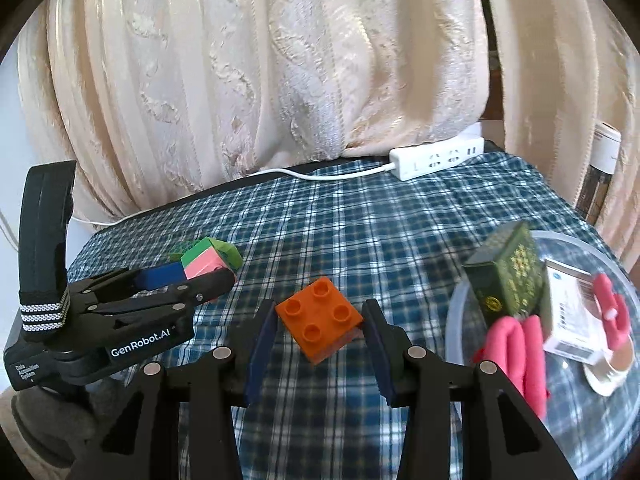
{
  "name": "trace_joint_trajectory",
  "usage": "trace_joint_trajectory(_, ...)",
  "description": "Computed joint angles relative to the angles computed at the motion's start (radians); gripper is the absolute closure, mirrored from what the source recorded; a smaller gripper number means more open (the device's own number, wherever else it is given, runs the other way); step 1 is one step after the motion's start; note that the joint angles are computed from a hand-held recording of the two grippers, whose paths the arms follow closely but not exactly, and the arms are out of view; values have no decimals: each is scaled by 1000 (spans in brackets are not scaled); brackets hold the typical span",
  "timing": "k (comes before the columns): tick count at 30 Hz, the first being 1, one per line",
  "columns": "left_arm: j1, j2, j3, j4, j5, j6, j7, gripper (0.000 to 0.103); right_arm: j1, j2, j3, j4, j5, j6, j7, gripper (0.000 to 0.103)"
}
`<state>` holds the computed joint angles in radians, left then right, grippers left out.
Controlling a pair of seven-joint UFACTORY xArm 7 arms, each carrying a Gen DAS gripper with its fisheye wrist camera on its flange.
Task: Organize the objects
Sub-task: 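Carry the orange brick into the container with the right gripper while the left holds the green-pink bricks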
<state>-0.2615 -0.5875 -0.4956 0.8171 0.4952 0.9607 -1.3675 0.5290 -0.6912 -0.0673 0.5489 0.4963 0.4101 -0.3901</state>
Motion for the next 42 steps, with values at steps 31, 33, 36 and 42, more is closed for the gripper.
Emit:
trace_joint_trajectory(31,-139,279,-20,241,160,30,-50,51,-265,-188,-111,-99,-140,56,55,57)
trace_joint_trajectory(33,-156,300,-13,259,173,36,-52,51,-279,-184,-116,-101,-144,64,52,57)
trace_joint_trajectory(36,-183,335,-2,292,197,46,-49,51,-306,-168,-113,-98,-151,79,58,56)
trace_joint_trajectory(42,-236,384,27,339,223,64,-49,51,-346,-137,-110,-89,-163,103,67,56)
